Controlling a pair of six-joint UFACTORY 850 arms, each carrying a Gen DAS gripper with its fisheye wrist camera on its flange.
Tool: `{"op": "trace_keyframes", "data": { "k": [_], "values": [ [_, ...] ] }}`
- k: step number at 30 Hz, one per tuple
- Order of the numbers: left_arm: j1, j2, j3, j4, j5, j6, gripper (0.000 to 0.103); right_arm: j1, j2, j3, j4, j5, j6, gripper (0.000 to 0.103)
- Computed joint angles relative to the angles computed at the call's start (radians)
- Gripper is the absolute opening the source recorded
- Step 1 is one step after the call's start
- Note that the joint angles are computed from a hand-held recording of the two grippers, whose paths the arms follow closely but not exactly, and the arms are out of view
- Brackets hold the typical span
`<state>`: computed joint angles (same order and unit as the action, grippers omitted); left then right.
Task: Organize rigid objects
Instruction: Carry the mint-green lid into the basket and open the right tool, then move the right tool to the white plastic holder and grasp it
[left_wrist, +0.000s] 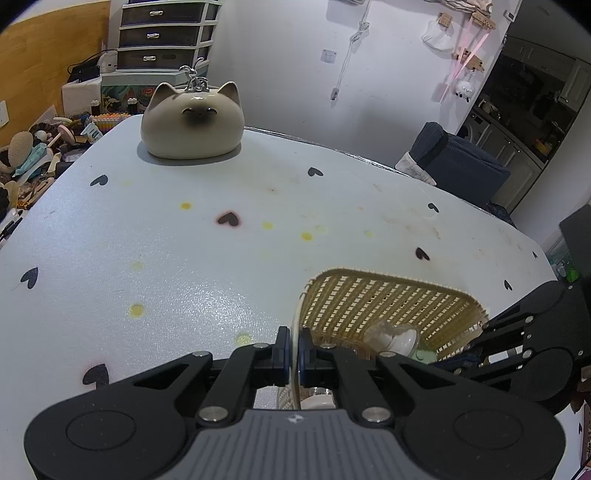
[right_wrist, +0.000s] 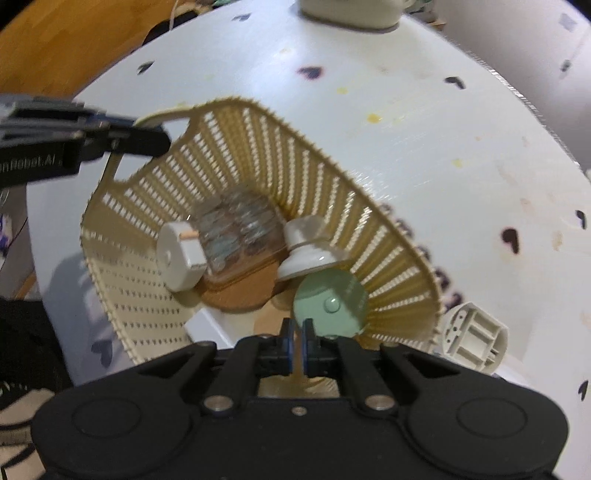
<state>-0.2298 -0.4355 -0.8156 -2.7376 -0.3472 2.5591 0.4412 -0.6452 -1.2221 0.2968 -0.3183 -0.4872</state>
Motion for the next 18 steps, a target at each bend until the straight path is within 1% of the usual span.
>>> {"op": "trace_keyframes", "data": {
  "k": [2, 3, 5, 7, 11, 13, 18],
  "values": [
    [0.0, 0.0, 0.0, 0.001, 0.0, -0.001, 0.004, 0.0, 0.014, 0.017, 0.003, 0.028, 0.015, 0.005],
    [0.0, 0.0, 0.0, 0.001, 0.0, -0.001, 0.004, 0.003, 0.024, 0.031, 0.023, 0.04, 0.005, 0.009],
    [0.0, 0.0, 0.0, 0.001, 0.0, -0.001, 0.004, 0.001, 0.036, 0.048, 0.094, 0.052, -0.056, 0.013],
    [0.0, 0.0, 0.0, 0.001, 0.0, -0.001, 0.004, -0.001, 0.054, 0.069, 0.167, 0.066, -0.119, 0.021],
    [0.0, 0.0, 0.0, -0.001, 0.0, 0.001, 0.004, 0.001, 0.085, 0.109, 0.372, 0.099, -0.293, 0.026],
    [0.001, 0.0, 0.0, 0.0, 0.001, 0.001, 0.004, 0.003, 0.106, 0.131, 0.475, 0.115, -0.384, 0.031],
    [0.001, 0.003, -0.002, 0.002, 0.005, 0.002, 0.004, 0.004, 0.158, 0.183, 0.764, 0.149, -0.639, 0.048]
  ]
}}
